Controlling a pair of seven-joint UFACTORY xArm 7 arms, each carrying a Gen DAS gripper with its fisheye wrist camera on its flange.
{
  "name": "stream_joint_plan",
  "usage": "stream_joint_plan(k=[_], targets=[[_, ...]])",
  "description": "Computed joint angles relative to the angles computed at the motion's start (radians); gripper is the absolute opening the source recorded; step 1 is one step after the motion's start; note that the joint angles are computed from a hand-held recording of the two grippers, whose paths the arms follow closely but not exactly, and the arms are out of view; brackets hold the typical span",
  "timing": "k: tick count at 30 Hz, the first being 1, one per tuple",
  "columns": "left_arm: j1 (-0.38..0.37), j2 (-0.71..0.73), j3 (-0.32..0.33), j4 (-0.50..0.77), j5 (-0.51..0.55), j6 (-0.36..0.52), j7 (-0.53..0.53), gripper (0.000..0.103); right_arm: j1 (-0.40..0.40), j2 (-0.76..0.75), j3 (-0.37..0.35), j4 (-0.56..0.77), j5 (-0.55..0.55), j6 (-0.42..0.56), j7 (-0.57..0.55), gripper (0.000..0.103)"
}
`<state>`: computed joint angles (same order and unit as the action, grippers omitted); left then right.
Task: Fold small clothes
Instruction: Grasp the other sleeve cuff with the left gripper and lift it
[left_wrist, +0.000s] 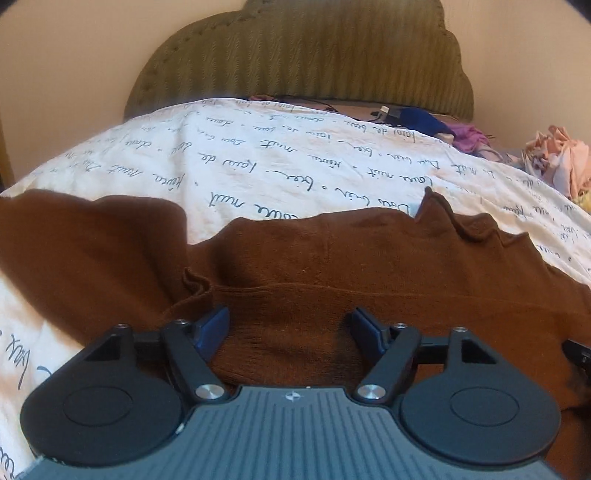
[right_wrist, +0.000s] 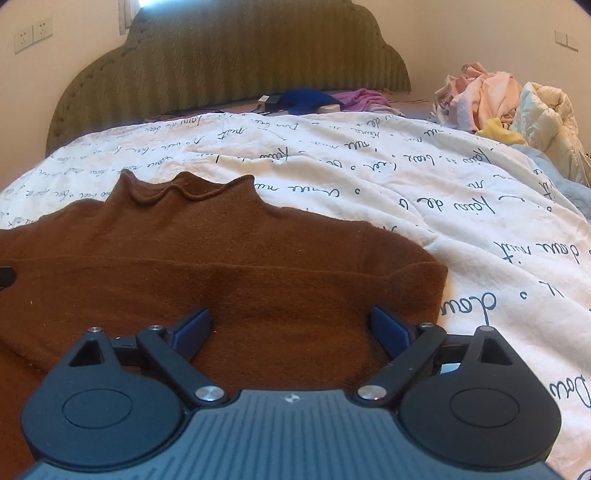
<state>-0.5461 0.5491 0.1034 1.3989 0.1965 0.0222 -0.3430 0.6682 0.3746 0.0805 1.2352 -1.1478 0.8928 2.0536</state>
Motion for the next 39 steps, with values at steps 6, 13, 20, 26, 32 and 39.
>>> stream_joint_plan(k=[6, 13, 20, 26, 32, 39], targets=[[0.454, -0.130, -0.396, -0.204, -0.089, -0.276, 0.090, 0.092, -0.002, -0.014, -0.001, -0.010, -0.012, -0.013, 0.014, 0.096], [0.896, 0.012, -0.598, 0.024, -0.179, -0.167, -0.267, 0.092, -0.004, -0.012, 0.003, -0.008, -0.020, -0.008, 0.020, 0.096], [0.893, 0.278, -0.590, 0.440, -0.281, 0.108, -0.237, 0.077, -0.003, -0.010, 0.004, -0.006, -0.020, -0.006, 0.019, 0.096], [0.745, 0.379, -0.437, 0.660, -0.270, 0.214, -0.195, 0.047, -0.003, -0.011, 0.004, -0.007, -0.021, -0.006, 0.021, 0.096], [0.652, 0.391, -0.285, 0.723, -0.266, 0.294, -0.175, 0.002, -0.004, -0.011, 0.004, -0.008, -0.025, -0.009, 0.027, 0.096], [0.470, 0.245, -0.025, 0.543, -0.202, 0.151, -0.267, 0.002, -0.005, -0.012, 0.004, -0.010, -0.027, -0.012, 0.034, 0.096]])
